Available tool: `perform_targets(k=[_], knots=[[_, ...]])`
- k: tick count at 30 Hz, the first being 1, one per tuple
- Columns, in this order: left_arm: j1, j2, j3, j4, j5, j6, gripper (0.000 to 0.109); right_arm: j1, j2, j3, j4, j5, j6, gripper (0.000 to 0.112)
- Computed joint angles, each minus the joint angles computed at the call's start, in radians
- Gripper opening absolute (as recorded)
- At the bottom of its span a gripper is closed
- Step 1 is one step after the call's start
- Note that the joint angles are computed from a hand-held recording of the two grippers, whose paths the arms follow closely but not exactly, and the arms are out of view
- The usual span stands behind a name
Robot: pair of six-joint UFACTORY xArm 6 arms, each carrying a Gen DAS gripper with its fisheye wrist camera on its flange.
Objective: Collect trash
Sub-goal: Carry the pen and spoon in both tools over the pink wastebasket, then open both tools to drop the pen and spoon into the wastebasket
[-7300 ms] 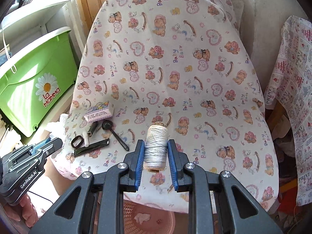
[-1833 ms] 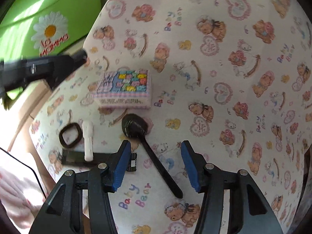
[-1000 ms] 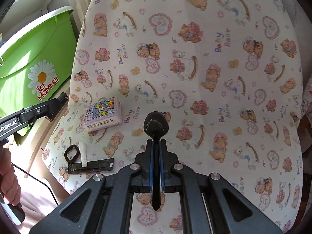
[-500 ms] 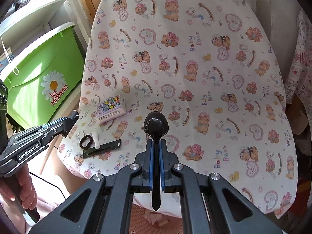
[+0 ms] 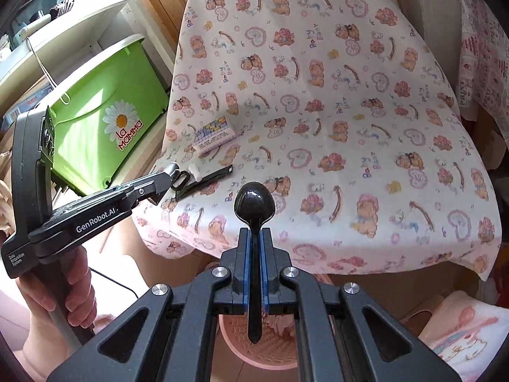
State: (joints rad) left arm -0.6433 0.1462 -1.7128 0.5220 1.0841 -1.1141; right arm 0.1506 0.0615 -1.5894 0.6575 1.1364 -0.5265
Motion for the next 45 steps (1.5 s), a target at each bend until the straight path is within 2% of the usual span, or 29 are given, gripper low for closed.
perform_targets(k=[2,7,13,16,20,27,32,37,42,43,45], knots=[[-0.005,-0.011,0.023,-0.019,-0.004,-0.007,0.012,0.003,-0.011,0.018,-0.016,0.005,-0.001,0.006],[0.007,-0.034,0.099,-0.168,-0.077,0.003,0.012,0.003,-0.001,0.018,-0.027,0.056,-0.002,0.006],[0.011,0.005,0.074,-0.296,-0.066,0.078,0.012,0.013,0.038,0.008,-0.064,0.123,0.013,0.006],[0.024,-0.001,0.105,-0.391,-0.104,0.106,0.012,0.019,0.043,0.023,-0.088,0.126,0.029,0.006],[0.019,0.042,0.06,-0.426,-0.035,0.151,0.012,0.02,0.084,0.015,-0.116,0.167,0.075,0.006],[0.017,0.121,-0.001,-0.491,0.079,0.199,0.012,0.033,0.161,0.025,-0.196,0.173,0.173,0.006],[0.029,0.157,0.018,-0.575,0.093,0.208,0.013,0.048,0.199,0.054,-0.251,0.139,0.238,0.006],[0.037,0.202,0.022,-0.646,0.119,0.218,0.013,0.044,0.241,0.066,-0.249,0.145,0.288,0.006],[0.034,0.26,-0.021,-0.664,0.175,0.226,0.013,0.051,0.265,0.071,-0.291,0.13,0.333,0.006],[0.034,0.263,-0.022,-0.669,0.179,0.229,0.014,0.049,0.27,0.068,-0.296,0.133,0.343,0.006],[0.035,0.273,-0.034,-0.667,0.195,0.221,0.024,0.04,0.289,0.049,-0.285,0.159,0.36,0.007]])
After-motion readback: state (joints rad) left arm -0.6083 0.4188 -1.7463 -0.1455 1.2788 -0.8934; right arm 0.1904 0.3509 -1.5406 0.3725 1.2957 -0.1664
